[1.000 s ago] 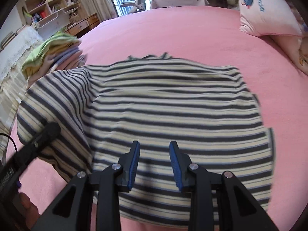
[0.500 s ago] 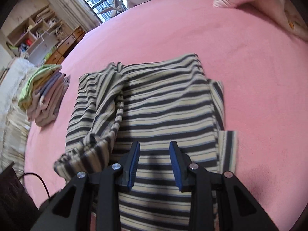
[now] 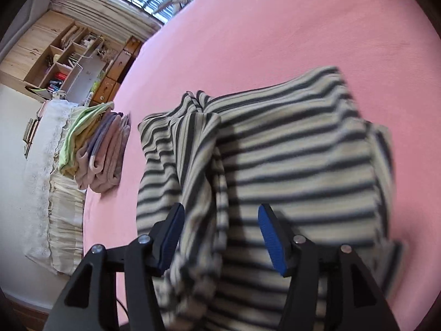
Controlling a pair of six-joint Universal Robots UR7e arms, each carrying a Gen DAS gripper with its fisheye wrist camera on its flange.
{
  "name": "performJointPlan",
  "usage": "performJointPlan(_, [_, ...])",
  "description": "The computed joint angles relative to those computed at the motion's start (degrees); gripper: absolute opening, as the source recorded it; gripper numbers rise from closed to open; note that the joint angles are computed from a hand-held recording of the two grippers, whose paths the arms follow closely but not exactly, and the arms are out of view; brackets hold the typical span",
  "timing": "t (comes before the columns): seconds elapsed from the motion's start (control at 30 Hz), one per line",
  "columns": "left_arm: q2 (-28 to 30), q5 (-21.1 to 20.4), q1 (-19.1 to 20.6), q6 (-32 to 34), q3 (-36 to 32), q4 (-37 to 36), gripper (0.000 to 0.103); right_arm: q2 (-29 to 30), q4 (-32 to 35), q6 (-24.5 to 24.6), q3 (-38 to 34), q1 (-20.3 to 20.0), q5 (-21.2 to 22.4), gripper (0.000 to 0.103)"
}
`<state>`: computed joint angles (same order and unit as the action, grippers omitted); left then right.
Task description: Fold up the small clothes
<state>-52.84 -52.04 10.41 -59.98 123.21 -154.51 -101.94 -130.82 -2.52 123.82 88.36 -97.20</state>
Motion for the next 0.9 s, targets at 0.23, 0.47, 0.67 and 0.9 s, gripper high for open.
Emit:
performJointPlan(0.23, [-1.25,-2.25,1.86,-2.63,-0.38,-1.53,0.008,6.87,1.67,-0.37,-3.74,-0.04,3.18,0.056])
performJointPlan(0.47, [-0.68,-2.89,2.43,-2.76,-1.35,-1.7,0.008,10.09,1.16,-2.86,-4.42,1.88,0.84,0.01])
performJointPlan(0.67, [-0.58,-2.83,1.86,-1.31,-2.1,-2.4,0.008,5.88,-6.12,-8.87,-1.71,5.94,-4.9,0.009])
performJointPlan(0.9, [2.29,-5.43,0.71,2.6,-4.66,-4.57,0.008,-1.13,-7.96,-12.98,-0.72,6.91,-9.78,0.009])
